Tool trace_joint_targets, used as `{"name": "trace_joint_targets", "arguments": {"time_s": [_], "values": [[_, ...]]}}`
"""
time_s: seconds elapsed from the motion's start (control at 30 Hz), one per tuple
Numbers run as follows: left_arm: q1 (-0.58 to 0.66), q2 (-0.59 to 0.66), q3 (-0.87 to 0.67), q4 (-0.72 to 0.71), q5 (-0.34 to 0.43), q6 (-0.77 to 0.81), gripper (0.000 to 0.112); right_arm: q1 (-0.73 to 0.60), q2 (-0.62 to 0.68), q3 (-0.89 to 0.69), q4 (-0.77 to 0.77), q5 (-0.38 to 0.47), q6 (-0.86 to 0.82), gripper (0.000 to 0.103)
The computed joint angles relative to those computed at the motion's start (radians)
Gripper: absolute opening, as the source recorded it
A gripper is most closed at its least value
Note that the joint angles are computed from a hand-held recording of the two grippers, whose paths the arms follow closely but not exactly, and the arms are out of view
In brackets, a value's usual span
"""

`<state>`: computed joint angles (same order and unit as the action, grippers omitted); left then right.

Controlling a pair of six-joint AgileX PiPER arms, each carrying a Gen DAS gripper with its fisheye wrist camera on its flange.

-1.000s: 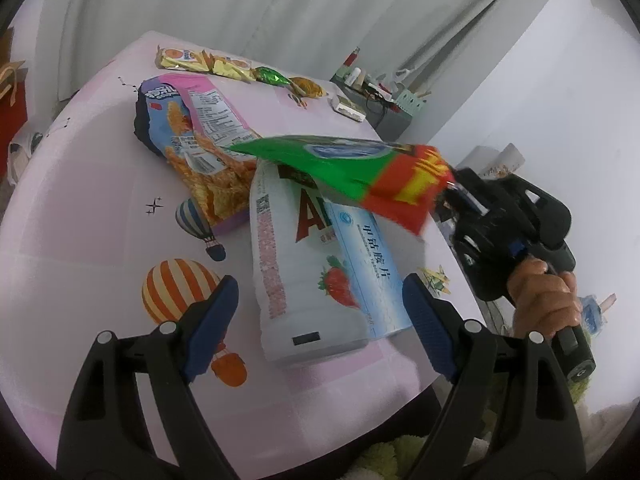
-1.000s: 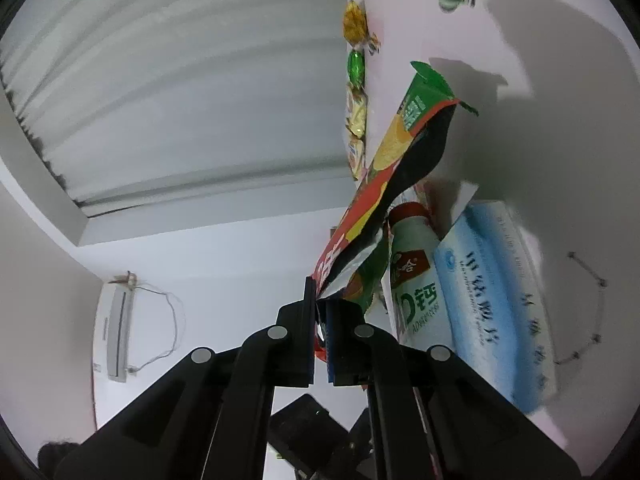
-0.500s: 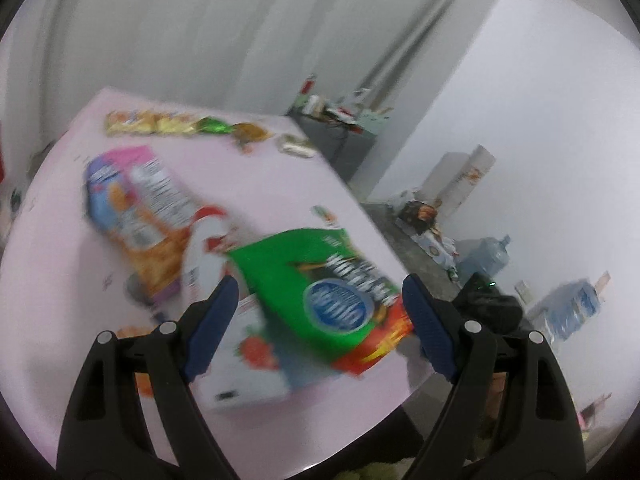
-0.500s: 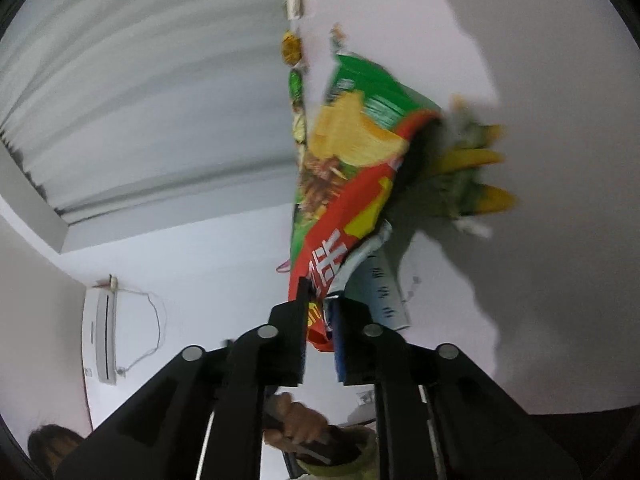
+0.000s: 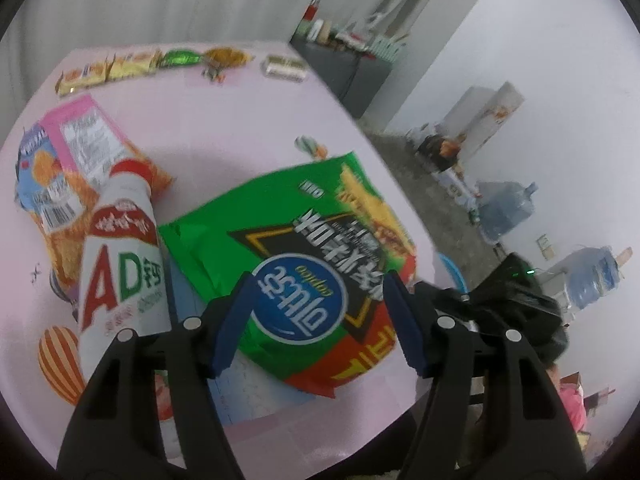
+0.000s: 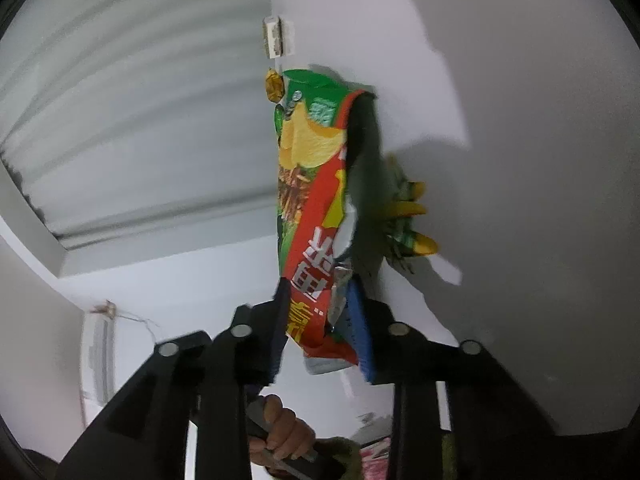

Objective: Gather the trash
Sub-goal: 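Close the right tool on the green chip bag and lift it, then grasp the blue medicine box with the left tool while the right tool holds the chip bag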

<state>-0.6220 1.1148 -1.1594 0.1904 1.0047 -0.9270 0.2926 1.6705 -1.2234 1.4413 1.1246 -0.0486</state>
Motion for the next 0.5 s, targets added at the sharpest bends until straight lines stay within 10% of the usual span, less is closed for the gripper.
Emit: {"name": "trace_joint_targets", "arguments": {"time_s": [0.5], "values": [[0.025,0.044,0.016,-0.044,-0.009,0.033,0.06,0.104,0.051,-0.184,-0.242,-0.181,0.191,0.051]]}}
